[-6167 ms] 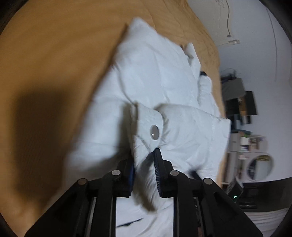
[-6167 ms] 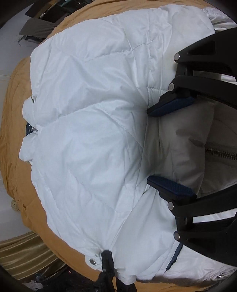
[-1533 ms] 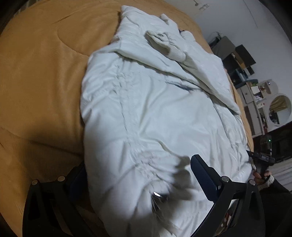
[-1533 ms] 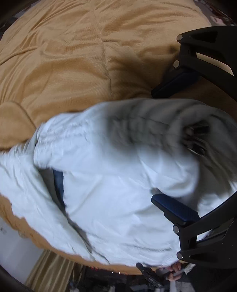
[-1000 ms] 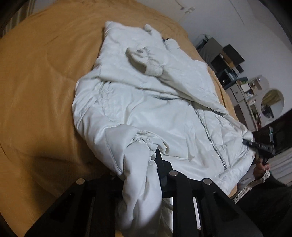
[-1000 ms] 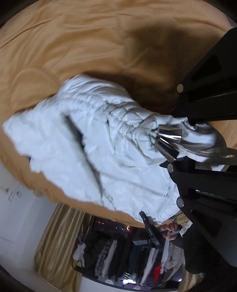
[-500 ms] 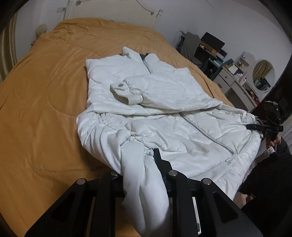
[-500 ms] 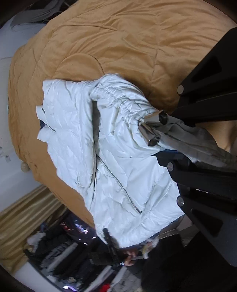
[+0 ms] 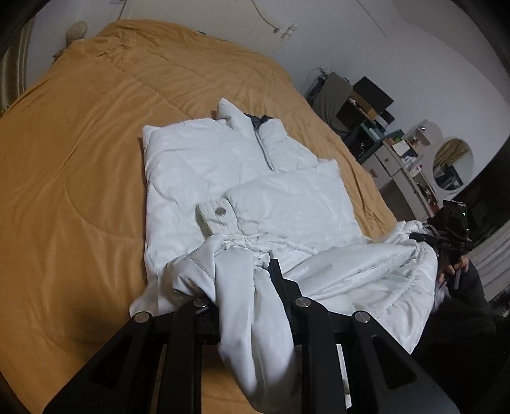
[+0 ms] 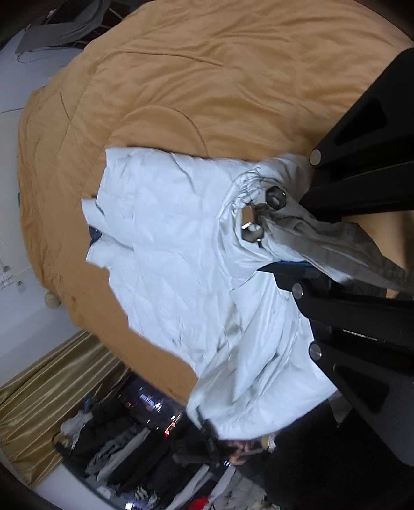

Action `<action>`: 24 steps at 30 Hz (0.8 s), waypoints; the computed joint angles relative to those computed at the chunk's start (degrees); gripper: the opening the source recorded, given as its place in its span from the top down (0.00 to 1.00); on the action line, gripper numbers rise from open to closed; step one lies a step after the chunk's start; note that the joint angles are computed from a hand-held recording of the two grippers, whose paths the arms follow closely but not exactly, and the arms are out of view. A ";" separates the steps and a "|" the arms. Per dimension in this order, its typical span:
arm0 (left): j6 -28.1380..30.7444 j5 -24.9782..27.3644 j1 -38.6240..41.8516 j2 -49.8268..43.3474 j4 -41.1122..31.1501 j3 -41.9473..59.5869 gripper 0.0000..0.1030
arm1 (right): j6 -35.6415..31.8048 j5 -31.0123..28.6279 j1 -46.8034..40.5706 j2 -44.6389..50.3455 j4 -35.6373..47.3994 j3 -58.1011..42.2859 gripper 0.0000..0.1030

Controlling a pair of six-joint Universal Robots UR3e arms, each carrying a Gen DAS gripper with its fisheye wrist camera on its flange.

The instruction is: Fold large clothes

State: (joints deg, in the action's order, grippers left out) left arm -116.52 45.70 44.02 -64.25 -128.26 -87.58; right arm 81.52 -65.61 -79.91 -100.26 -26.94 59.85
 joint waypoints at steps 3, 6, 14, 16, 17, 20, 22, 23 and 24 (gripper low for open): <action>-24.06 2.39 -15.52 -11.76 30.49 -1.15 0.81 | 12.95 2.47 12.60 5.32 -12.43 -1.18 0.93; -38.86 6.19 -23.23 -24.90 45.31 5.15 0.81 | 28.67 5.57 23.70 12.33 -26.32 -3.35 0.93; -66.81 11.17 -32.24 -68.12 55.20 46.56 0.78 | 70.35 6.78 40.89 42.27 -56.05 -18.59 0.92; -70.64 11.88 -33.28 -77.85 51.89 58.03 0.78 | 78.97 6.91 42.05 48.09 -61.29 -18.89 0.91; -72.25 11.81 -33.52 -80.83 51.73 61.09 0.78 | 83.23 8.99 41.65 50.05 -63.52 -17.55 0.90; -75.08 10.63 -33.58 -82.31 57.22 59.09 0.78 | 88.39 18.03 37.59 49.75 -64.54 -11.04 0.86; -73.78 11.18 -33.85 -81.54 58.10 57.76 0.78 | 86.82 22.09 34.25 45.24 -63.25 -5.48 0.79; -73.05 11.32 -33.93 -82.04 57.60 58.77 0.78 | 85.64 22.93 32.50 42.13 -61.66 -3.01 0.70; -72.73 11.51 -34.02 -81.12 58.10 57.39 0.78 | 84.31 23.31 30.80 38.93 -59.87 -0.83 0.65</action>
